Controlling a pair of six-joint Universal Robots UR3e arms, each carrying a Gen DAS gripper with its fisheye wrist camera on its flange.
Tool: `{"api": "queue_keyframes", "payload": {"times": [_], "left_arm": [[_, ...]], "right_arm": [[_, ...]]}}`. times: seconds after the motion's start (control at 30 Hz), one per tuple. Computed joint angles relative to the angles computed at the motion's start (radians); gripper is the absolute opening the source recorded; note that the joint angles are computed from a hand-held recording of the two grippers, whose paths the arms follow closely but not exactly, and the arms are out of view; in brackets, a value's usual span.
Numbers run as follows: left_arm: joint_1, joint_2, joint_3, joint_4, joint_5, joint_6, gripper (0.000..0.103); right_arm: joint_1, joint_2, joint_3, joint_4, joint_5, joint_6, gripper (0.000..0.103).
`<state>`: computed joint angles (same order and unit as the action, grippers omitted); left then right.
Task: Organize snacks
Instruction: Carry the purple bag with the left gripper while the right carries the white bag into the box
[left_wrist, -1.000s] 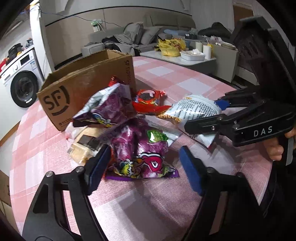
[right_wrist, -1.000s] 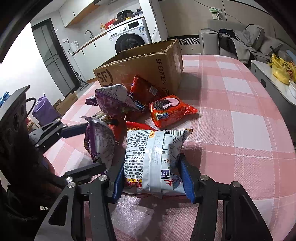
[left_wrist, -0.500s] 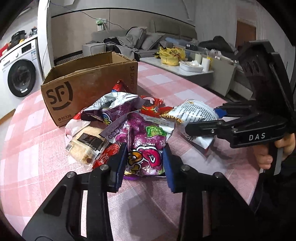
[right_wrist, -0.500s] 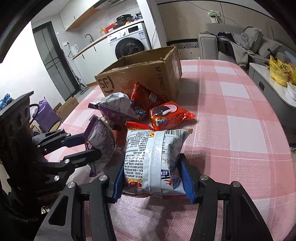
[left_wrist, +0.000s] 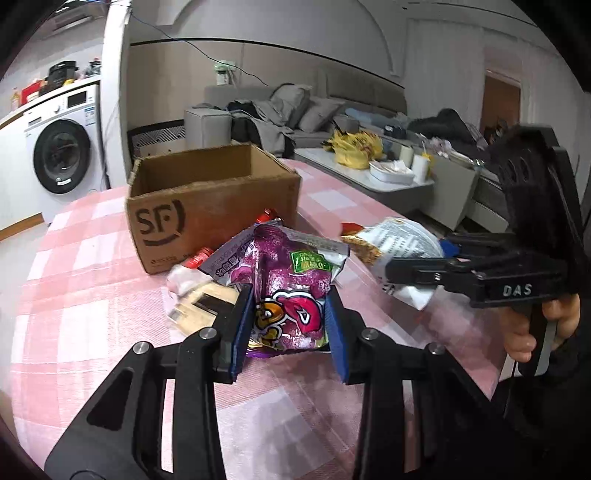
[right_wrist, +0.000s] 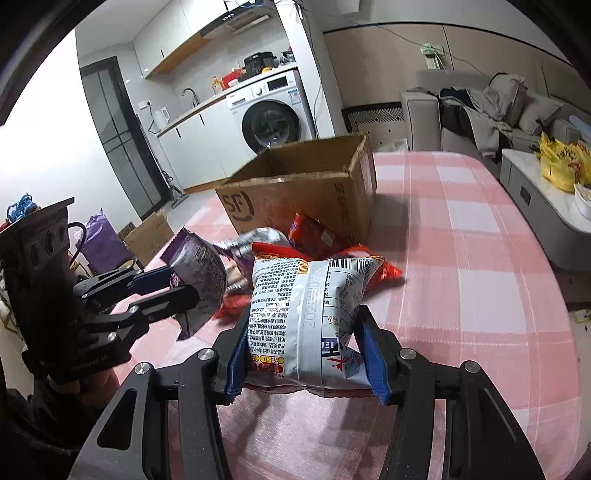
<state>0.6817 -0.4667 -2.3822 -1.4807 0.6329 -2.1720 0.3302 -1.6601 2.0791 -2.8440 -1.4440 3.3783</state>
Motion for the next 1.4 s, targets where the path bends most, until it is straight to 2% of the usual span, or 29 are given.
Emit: {"api": "queue_keyframes", "payload": {"times": [0.03, 0.07, 0.13, 0.2, 0.4, 0.57, 0.93, 1.1, 1.4], "left_arm": [[0.027, 0.01, 0.019, -0.046, -0.012, 0.021, 0.033], [0.076, 0.032, 0.053, -0.154, -0.034, 0.083, 0.033], [0.112, 0.031, 0.088, -0.21, -0.053, 0.11, 0.033], [0.129, 0.011, 0.11, -0.195, -0.063, 0.093, 0.034], [0.072, -0.16, 0.131, 0.114, -0.042, -0.114, 0.034], [0.022, -0.318, 0.171, 0.321, -0.023, -0.235, 0.034], [-0.101, -0.625, 0.308, 0.672, 0.049, -0.449, 0.034], [-0.173, -0.751, 0.39, 0.789, 0.104, -0.543, 0.034], [-0.269, -0.94, 0.536, 0.903, 0.196, -0.661, 0.034]], "right_arm": [[0.004, -0.001, -0.009, 0.002, -0.005, 0.0, 0.054], [0.008, -0.003, -0.022, 0.008, -0.009, -0.001, 0.054], [0.017, 0.001, -0.053, 0.017, -0.019, -0.004, 0.054], [0.019, 0.007, -0.077, 0.017, -0.021, -0.007, 0.054], [0.023, 0.057, -0.193, 0.056, -0.029, -0.019, 0.054], [0.025, 0.121, -0.307, 0.091, -0.043, -0.018, 0.054], [0.014, 0.265, -0.571, 0.184, -0.037, -0.031, 0.054], [-0.009, 0.33, -0.684, 0.222, -0.019, -0.032, 0.054], [-0.038, 0.456, -0.877, 0.284, 0.032, -0.015, 0.054]]}}
